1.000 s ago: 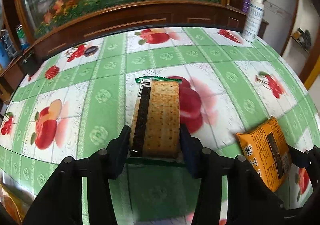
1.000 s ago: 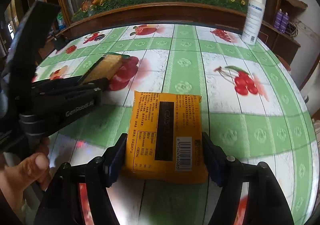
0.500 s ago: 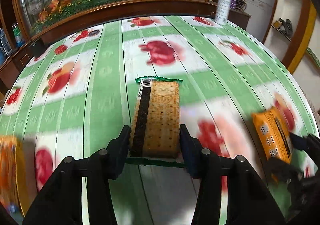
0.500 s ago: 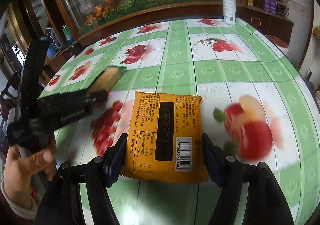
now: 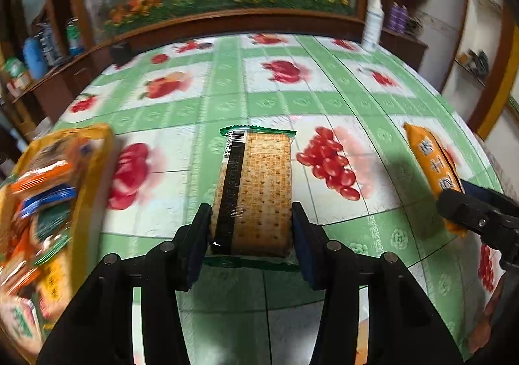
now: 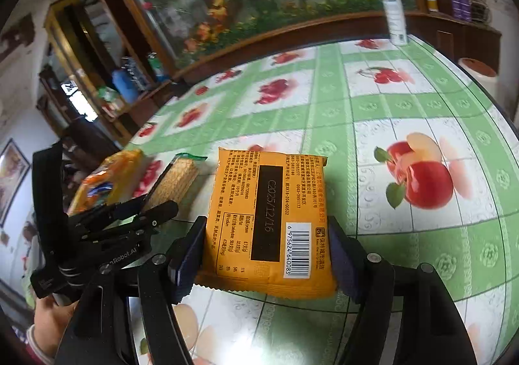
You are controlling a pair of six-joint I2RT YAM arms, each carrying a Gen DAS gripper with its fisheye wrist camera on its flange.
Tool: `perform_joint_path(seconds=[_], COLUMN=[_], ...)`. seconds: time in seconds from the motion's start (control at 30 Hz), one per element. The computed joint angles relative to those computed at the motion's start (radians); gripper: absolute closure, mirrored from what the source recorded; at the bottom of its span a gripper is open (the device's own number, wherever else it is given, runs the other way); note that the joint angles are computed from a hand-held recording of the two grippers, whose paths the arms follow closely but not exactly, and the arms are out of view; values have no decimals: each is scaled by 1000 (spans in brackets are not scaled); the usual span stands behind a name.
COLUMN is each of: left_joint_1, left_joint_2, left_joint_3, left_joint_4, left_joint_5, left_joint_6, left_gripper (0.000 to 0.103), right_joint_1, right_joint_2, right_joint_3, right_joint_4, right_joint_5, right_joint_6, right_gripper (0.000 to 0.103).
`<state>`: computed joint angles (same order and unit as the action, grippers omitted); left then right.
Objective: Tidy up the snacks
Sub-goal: 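Lift the cracker bar and orange pack and carry both over the tray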
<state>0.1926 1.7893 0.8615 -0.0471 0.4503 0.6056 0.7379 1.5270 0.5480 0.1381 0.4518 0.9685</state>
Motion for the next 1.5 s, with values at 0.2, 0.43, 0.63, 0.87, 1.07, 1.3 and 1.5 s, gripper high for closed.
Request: perform_joint_path(seconds=[0.2, 0.43, 0.63, 0.87, 1.07, 1.3, 1.5], left_joint_1=[24, 112, 219, 361, 462, 537, 557], left_joint_2=[-99, -229, -325, -402, -410, -381, -325], left_joint_3=[-69, -122, -99, -27, 20, 11, 45], left_joint_4=[45, 22, -66, -215, -290, -299, -311], left_joint_5=[-29, 15, 131, 310, 404, 439, 454], left_joint_6=[-49, -52, -20, 51, 80, 149, 176], left_gripper=[57, 57, 57, 57, 57, 57, 57], right_joint_1=[-13, 3, 75, 233, 372, 446, 449], right_joint_2=[-85, -158, -297, -367, -325, -271, -210], right_joint_3=[-96, -111, -2, 230, 469, 512, 512], right_joint_4=[115, 160, -4, -245, -449, -458, -409], right_joint_5=[-63, -84, 8, 189, 377, 433, 411], right_joint_6=[-58, -113, -162, -201, -242, -204, -174], right_gripper=[31, 32, 32, 32, 32, 32, 32])
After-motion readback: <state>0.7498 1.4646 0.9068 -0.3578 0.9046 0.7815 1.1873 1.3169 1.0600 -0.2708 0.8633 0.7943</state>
